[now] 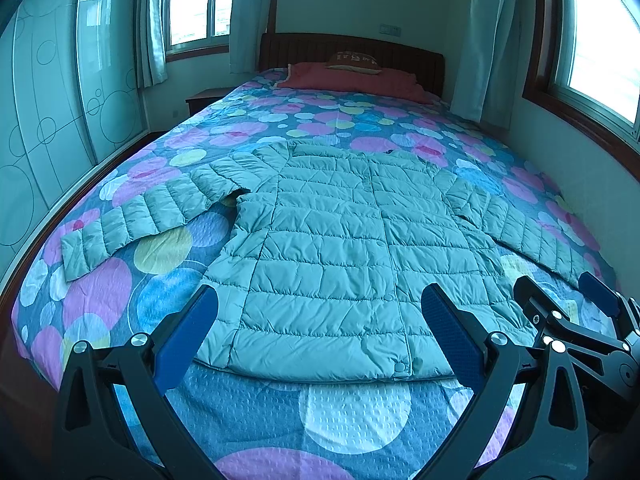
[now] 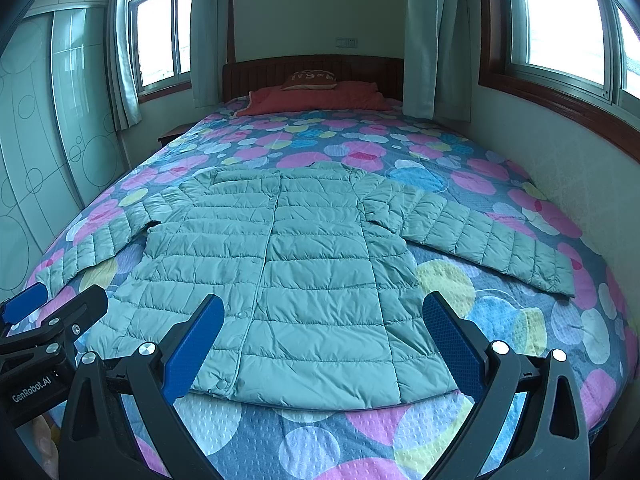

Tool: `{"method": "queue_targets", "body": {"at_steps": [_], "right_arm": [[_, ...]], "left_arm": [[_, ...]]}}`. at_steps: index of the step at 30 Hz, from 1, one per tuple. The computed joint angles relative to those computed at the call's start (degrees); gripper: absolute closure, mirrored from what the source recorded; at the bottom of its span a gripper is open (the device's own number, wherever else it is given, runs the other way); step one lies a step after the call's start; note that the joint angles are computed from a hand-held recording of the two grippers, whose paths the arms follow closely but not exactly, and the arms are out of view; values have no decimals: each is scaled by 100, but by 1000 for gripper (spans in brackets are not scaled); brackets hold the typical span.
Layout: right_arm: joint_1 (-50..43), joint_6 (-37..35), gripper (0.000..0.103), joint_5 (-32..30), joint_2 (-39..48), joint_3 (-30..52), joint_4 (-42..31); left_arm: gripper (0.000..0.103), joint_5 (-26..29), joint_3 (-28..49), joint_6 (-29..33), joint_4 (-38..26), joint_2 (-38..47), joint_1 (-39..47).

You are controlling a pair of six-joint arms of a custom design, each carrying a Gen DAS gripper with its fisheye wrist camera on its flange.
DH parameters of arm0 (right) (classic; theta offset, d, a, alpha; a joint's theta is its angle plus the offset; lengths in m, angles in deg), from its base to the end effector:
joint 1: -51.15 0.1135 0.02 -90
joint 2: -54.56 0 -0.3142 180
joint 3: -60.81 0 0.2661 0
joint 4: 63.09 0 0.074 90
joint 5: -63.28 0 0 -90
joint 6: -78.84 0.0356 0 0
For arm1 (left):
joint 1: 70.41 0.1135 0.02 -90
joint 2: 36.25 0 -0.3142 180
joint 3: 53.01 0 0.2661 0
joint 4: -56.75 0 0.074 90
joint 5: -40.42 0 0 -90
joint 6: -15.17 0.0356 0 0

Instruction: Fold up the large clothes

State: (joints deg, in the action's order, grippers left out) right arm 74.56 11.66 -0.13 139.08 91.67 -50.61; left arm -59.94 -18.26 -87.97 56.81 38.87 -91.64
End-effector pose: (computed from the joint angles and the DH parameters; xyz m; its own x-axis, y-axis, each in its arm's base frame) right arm 0.2150 0.0757 0.1422 -0.5748 0.1291 -0.8080 0.1918 0.9812 0.0203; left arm 0.2122 -0.0756 0.1743 -0.6391 0.0084 -0.7690 0.0853 0.9945 -0.0601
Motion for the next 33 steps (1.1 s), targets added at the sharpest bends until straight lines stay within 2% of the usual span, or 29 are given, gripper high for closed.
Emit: {"method": "queue_targets", "body": {"at_steps": [33], "right_arm": [[3, 0, 4, -6, 40, 6, -3]], "left_arm": [[2, 43, -86, 47, 104, 43, 58]]}}
